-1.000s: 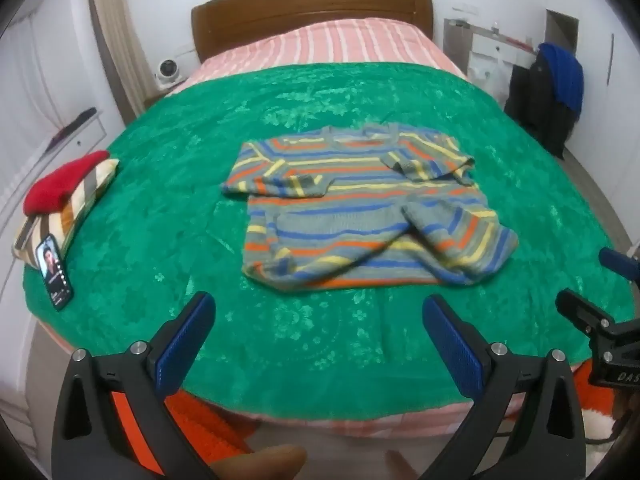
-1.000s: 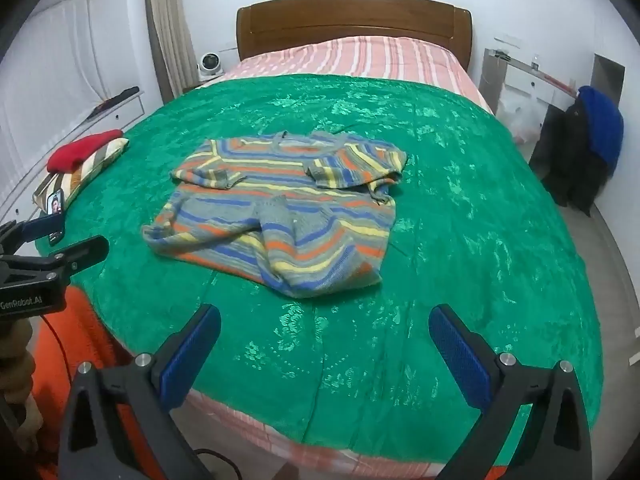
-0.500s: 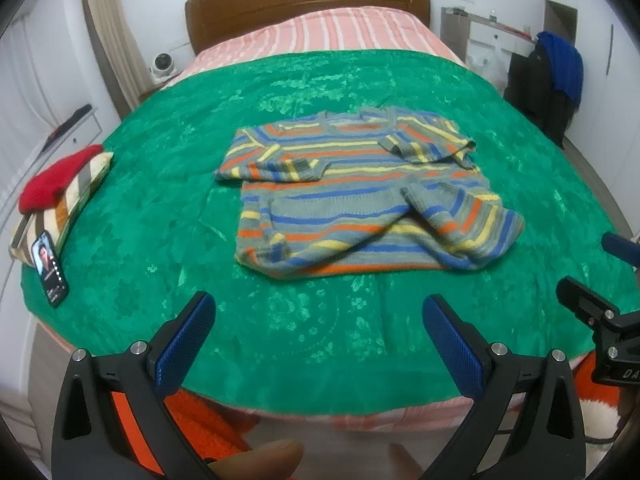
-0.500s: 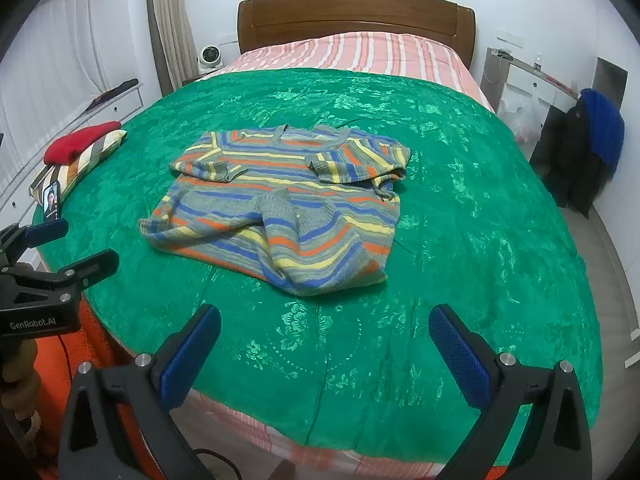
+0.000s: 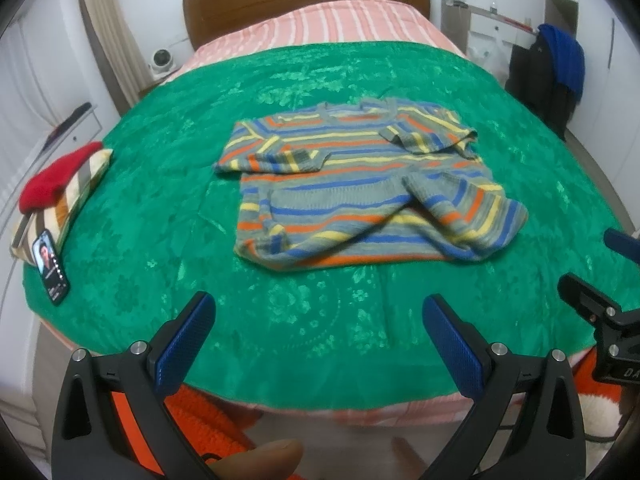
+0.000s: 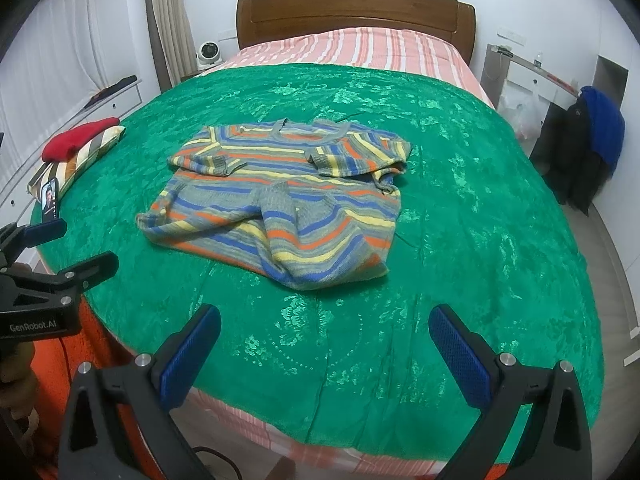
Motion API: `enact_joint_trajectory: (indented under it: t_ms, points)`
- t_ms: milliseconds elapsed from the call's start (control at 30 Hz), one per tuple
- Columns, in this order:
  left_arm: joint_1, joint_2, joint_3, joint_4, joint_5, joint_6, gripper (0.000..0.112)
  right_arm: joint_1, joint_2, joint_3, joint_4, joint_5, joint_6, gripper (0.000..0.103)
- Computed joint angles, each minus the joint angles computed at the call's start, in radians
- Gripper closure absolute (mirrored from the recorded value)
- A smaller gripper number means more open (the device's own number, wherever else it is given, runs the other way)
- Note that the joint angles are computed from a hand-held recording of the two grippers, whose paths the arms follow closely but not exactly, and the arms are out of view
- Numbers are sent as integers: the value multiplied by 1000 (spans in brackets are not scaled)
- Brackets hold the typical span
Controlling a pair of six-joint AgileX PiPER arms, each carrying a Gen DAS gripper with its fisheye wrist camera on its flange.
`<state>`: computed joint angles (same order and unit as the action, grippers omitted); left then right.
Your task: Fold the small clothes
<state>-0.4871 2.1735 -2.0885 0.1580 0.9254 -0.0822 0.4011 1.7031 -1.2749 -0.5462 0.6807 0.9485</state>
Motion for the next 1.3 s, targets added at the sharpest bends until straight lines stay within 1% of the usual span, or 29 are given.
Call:
enact_joint_trajectory:
  t_ms: [600, 833, 967, 1100, 1300]
  points:
    - [-4, 0, 4, -5, 25, 25, 9, -2, -1, -1, -1, 17, 3, 1]
    - [-6, 8, -17, -8, 52, 39, 9, 3, -1, -7, -19, 37, 17, 1]
    - [-9, 15, -29, -6, 68, 45, 9, 10, 2, -16, -48, 64, 45, 1]
    - [-4, 35, -66, -27, 106, 61, 9, 8, 5, -22, -54, 83, 57, 1]
    - [1, 31, -62, -34, 102, 60, 10, 22, 20, -53, -104, 168, 101, 1]
